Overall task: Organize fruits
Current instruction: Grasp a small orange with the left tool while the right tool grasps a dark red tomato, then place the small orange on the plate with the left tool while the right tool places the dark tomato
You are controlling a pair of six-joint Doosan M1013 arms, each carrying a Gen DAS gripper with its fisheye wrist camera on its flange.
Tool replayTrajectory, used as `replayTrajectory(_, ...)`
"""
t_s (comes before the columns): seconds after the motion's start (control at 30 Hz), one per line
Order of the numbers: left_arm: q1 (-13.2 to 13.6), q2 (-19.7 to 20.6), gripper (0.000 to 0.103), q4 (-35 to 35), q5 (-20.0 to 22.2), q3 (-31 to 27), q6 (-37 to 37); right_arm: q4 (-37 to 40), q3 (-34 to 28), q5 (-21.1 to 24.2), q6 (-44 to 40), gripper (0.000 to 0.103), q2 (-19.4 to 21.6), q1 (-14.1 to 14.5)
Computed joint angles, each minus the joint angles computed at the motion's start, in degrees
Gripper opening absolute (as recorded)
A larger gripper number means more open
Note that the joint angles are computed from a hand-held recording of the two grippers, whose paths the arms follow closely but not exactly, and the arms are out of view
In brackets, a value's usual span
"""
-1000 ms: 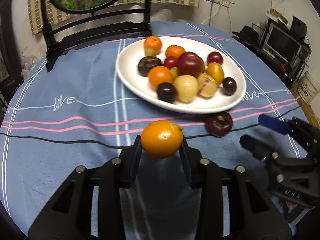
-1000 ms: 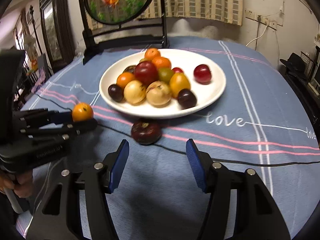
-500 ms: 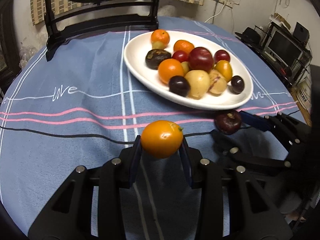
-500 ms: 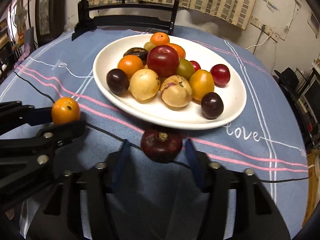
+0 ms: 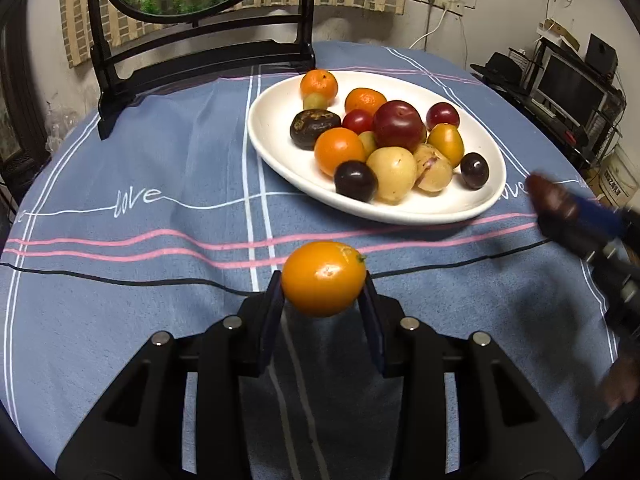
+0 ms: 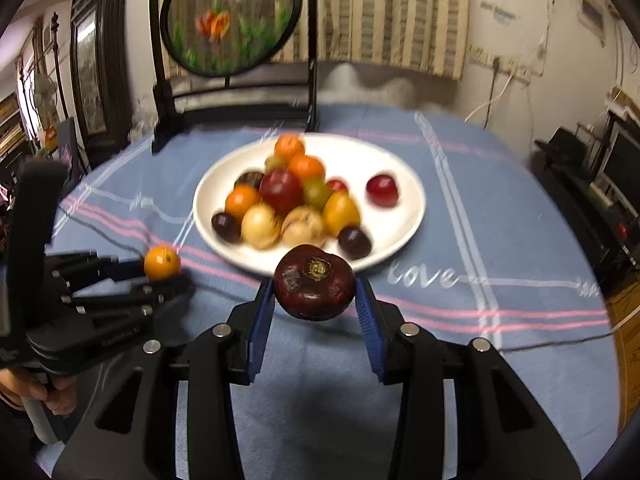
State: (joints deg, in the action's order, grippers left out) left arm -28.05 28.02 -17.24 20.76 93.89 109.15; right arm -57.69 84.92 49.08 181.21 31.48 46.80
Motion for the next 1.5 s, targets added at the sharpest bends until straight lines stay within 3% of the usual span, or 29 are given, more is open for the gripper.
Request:
replayTrajectory(0.1,0.3,-0.4,0.038,-3.7,0.5,-0.5,3.1,-5.9,1.1,0.0,4.1,0.042,-1.0,-0.1)
replayTrajectory(0.37,-1.1,1.4,0.038,10.7,1.4,-7.6,-10.0,-4.9,-0.9,-2.0,-0.1,0.042,0.3,-2.7)
replayTrajectory(0.63,-2.0,6.1,0.039,13.9,6.2,-14.2,-14.4,-0.3,-3.6,-3.8,-7.3,0.042,2.8,-4.8)
replayTrajectory(0.67,-2.1,6.5,0.04,14.4,6.5,-14.6,-14.9,0.5,-3.9,-3.9,-8.1,0.046,3.0,-5.0)
replayTrajectory(0.7,-2.2,6.8,0.047,15.2,6.6,-14.8,-15.7,0.7,-4.0,-3.9,-8.4,0.059,3.1,-5.1)
replayTrajectory(0.73,-2.4,7.0,0.053,17.4,6.2,-14.9,-17.9,0.4,-4.1,-3.9,-8.5,0.064,3.2,-5.1)
replayTrajectory(0.77,-2.5,7.0,0.065,19.2,5.5,-14.8,-20.0,-1.1,-4.1,-3.0,-7.5,0.064,3.3,-4.9)
replayTrajectory(0.8,-2.5,7.0,0.069,20.3,4.8,-14.5,-21.5,-1.7,-4.1,-2.7,-7.2,0.064,3.4,-4.9)
replayTrajectory(1.0,-2.2,5.6,0.079,19.5,3.9,-12.6,-23.1,-0.7,-2.7,-3.7,-6.0,0.064,2.2,-4.8)
replayTrajectory(1.27,-2.1,1.2,0.084,20.2,0.6,-6.1,-25.3,-0.7,0.4,-6.1,-0.4,0.064,-0.5,-3.9)
replayTrajectory(1.5,-1.9,-1.7,0.088,19.1,-1.1,-2.1,-24.1,-1.8,2.2,-4.9,3.9,0.065,-1.6,-1.6)
